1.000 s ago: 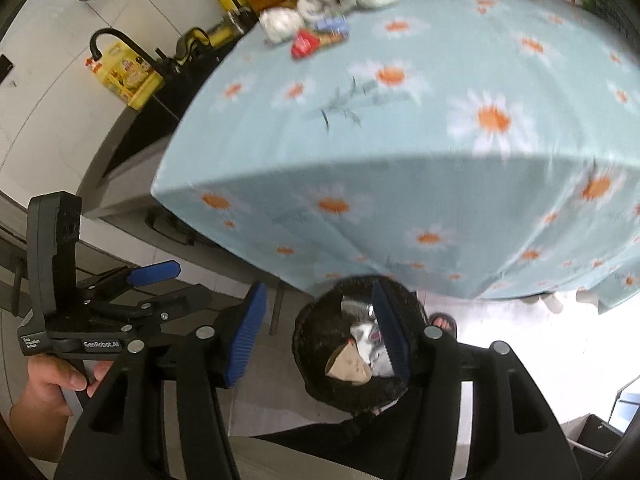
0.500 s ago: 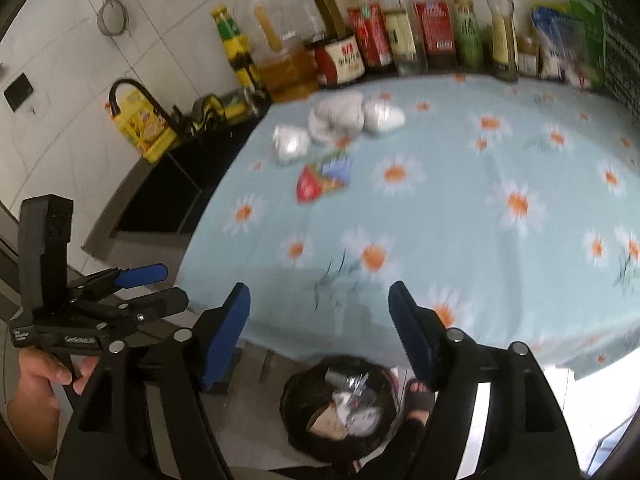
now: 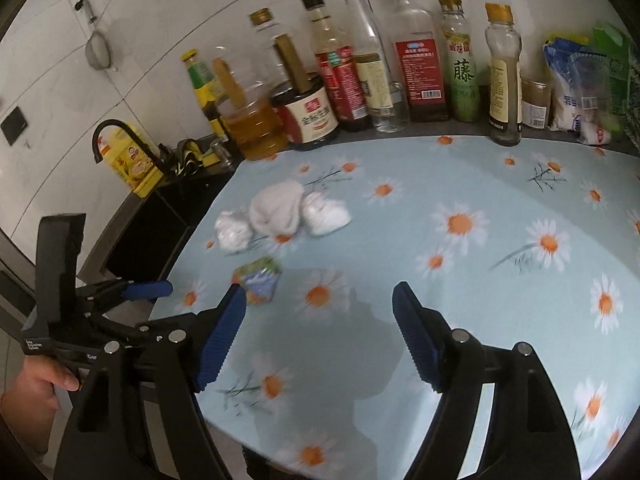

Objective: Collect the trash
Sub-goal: 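Grasp the red snack packet with the left gripper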

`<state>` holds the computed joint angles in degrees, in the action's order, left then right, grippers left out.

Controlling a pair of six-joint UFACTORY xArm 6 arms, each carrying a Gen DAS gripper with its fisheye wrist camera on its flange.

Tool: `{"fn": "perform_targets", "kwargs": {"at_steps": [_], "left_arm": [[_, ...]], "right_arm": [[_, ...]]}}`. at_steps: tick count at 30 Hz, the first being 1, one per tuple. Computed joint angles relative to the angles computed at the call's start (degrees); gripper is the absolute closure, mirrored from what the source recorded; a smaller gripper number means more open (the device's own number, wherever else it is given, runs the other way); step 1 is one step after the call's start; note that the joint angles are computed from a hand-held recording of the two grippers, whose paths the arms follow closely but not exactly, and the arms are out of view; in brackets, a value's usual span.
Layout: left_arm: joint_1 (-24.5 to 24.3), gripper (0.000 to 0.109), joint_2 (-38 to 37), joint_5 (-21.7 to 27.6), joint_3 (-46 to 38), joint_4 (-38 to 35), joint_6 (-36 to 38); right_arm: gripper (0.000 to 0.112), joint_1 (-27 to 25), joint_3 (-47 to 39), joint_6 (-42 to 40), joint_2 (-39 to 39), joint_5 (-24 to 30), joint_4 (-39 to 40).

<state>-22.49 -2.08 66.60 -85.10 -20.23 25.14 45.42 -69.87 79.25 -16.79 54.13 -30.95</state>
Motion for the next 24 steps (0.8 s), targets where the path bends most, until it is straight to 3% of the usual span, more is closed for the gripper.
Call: {"fn": "perform_targets", "kwargs": {"at_steps": [10,23,24], "left_arm": [[-4.86,0.019,10.03,1.39,-10.33,6.54,-13.52],[-6.88,0.02,12.75,0.14,-11.22,14.19,-22.82],[-6.95,0.028,12.7,0.02,-11.02,14.76,-23.33]], "right_arm": [[0.037,-12.25,8.22,-19.91,-3.76,-13.63,12.96],[0.037,-17.73,6.54,-43.33,1.22,-18.55,28.33],[0.037,-17.75,5.99,-45.63,1.9,-18.6,29.39]]}}
